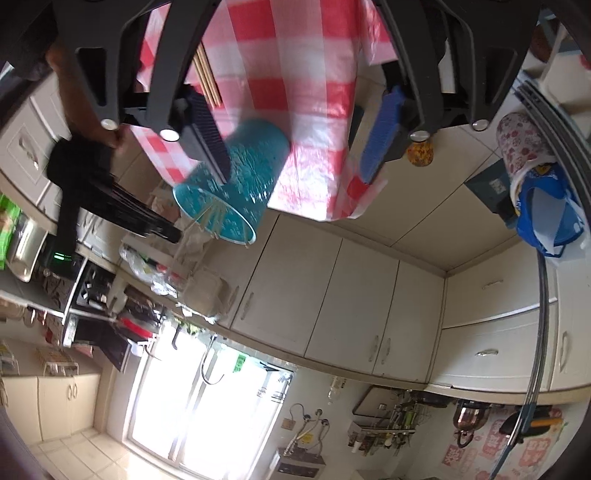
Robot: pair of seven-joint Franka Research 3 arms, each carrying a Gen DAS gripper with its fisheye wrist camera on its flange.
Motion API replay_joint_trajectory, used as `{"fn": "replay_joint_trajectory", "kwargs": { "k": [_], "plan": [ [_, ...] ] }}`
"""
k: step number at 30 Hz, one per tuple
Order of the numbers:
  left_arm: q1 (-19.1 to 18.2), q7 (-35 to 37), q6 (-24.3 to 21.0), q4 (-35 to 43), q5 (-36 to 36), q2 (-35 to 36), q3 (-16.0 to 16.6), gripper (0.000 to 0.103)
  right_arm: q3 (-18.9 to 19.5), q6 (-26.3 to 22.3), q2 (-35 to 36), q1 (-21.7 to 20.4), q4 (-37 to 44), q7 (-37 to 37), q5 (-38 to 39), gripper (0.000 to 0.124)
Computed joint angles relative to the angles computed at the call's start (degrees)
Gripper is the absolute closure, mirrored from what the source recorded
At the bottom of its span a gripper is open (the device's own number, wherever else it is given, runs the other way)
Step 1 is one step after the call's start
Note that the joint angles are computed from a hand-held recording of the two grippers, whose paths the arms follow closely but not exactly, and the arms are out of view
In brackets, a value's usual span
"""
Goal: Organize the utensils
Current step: 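Open the right gripper to drop its chopstick into the basket, then bring both grippers back down to the chopsticks on the cloth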
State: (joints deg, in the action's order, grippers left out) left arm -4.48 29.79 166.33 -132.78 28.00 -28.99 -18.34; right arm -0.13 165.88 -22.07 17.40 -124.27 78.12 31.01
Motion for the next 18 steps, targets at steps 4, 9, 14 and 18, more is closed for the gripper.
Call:
{"fn": "replay_joint_trajectory", "kwargs": {
  "k": [4,9,14,18],
  "plan": [
    [-3.9,2.72,-7.84,-0.22,-1.76,-3.64,0.04,0.02,3.11,-4.1,-13.51,-3.51,-10.93,4.56,-3.52,0.067],
    [-7.21,3.38,-14.59,-0.96,-3.31,-7.8,-1.08,0.016,5.77,-13.66,-29.95,-7.04,-21.31,12.54,-7.8,0.056],
    [-10.0,3.89,-19.52,-1.54,-3.7,-11.45,-2.82,0.013,6.29,-22.28,-42.38,-7.92,-26.82,17.87,-10.44,0.055],
    [-12.23,4.35,-22.74,-2.0,-3.92,-14.31,-3.82,0.011,6.51,-27.5,-49.56,-7.96,-28.79,20.38,-11.49,0.053]
  ]
}}
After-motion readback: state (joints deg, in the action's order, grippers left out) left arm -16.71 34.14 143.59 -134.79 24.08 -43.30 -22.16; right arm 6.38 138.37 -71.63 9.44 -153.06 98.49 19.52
